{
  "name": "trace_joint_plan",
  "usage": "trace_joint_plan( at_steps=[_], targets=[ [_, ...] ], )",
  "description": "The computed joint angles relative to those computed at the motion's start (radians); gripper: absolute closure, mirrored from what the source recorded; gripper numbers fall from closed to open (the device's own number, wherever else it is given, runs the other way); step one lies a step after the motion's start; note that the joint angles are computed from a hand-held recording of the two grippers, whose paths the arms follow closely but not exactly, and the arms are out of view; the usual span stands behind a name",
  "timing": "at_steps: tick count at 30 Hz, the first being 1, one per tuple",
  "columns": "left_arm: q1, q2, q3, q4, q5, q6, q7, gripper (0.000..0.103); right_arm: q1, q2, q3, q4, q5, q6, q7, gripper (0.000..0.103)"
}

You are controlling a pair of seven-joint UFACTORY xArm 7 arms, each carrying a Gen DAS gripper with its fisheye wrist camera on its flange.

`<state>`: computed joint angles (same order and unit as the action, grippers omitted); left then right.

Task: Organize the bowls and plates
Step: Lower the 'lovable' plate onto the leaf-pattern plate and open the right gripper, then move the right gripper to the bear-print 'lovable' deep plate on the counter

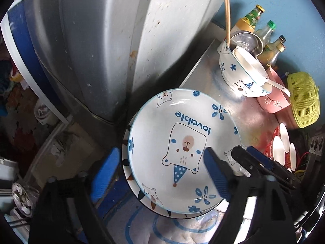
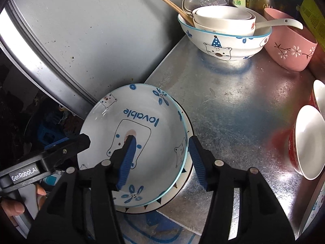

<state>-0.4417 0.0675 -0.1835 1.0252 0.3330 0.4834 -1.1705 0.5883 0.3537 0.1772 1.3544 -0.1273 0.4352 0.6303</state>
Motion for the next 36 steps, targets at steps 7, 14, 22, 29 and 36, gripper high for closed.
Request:
trace_joint_plan(
  at_steps=[7, 14, 22, 29, 36],
  targets=[
    [-0.018, -0.01, -0.014, 0.022, 0.034, 0.082, -0.011, 0.004, -0.027, -0.101, 0.012, -0.127, 0.045, -0.044, 0.035, 0.004],
    [-0.043, -0.016, -0.032, 0.051, 0.065, 0.134, -0.028, 0.001, -0.057, -0.209, 0.028, -0.246, 0.067, -0.069, 0.069, 0.004],
    [-0.074, -0.004, -0.048, 0.095, 0.067, 0.166, -0.019, 0.001, -0.089, -0.324, 0.046, -0.367, 0.087, -0.095, 0.107, 0.003],
    [-0.105, 0.016, -0.054, 0.135, 0.072, 0.177, -0.002, 0.001, -0.111, -0.405, 0.06, -0.435, 0.081, -0.094, 0.138, 0.003],
    [-0.129, 0.032, -0.055, 0.161, 0.067, 0.174, 0.014, 0.001, -0.128, -0.459, 0.072, -0.48, 0.076, -0.09, 0.167, 0.003]
  ],
)
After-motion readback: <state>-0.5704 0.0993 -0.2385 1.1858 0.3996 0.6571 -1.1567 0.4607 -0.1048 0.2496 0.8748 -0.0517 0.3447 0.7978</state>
